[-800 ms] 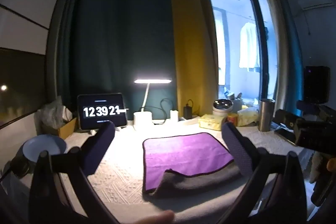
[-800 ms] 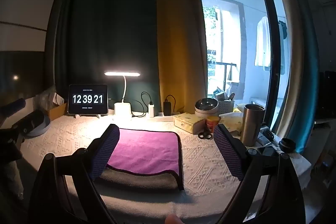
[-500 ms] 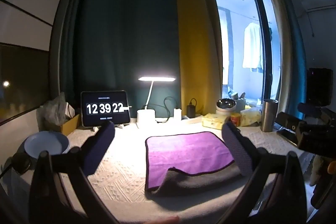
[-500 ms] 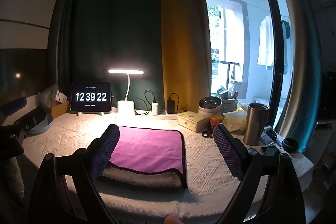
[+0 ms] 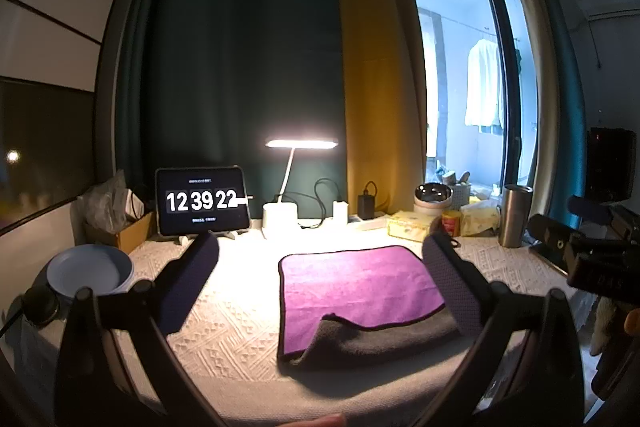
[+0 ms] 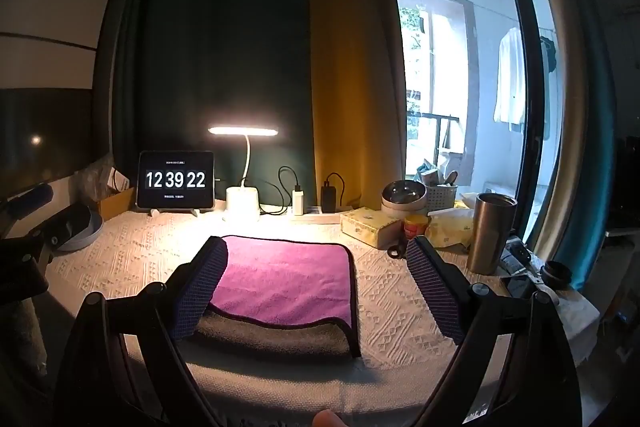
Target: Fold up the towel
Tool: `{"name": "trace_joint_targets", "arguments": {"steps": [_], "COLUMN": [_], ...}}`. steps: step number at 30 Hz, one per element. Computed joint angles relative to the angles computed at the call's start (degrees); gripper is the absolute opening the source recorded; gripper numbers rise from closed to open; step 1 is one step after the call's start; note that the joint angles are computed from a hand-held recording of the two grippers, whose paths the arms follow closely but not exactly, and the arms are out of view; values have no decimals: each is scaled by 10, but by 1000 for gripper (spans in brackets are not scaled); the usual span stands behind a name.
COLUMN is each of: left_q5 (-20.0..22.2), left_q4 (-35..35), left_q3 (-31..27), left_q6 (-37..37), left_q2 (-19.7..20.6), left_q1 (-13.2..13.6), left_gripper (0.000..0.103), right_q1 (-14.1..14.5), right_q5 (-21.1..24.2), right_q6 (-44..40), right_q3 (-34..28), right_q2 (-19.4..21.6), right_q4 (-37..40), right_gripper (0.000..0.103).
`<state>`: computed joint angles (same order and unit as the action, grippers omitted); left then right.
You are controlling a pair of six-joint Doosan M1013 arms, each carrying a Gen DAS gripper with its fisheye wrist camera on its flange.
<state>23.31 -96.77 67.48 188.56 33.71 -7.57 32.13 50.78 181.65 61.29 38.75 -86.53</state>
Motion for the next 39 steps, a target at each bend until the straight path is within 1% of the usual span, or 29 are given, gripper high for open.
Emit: {"name": "trace_joint_targets", "arguments": {"steps": [14, 39], "left_q5": [-6, -11], "left_q4": [-12, -5], "left_q3": [5, 6], "left_q6": [13, 10], "left_q2": [0, -1], "left_q1": [-1, -2], "left_gripper": [102, 102], "right_q1": [-1, -2], "right_q5": [-1, -3], "right_q6": [2, 3], "right_q3": [3, 4], "right_q2": [-1, -1], "right_q4": [3, 9], "right_gripper": [93, 93]}}
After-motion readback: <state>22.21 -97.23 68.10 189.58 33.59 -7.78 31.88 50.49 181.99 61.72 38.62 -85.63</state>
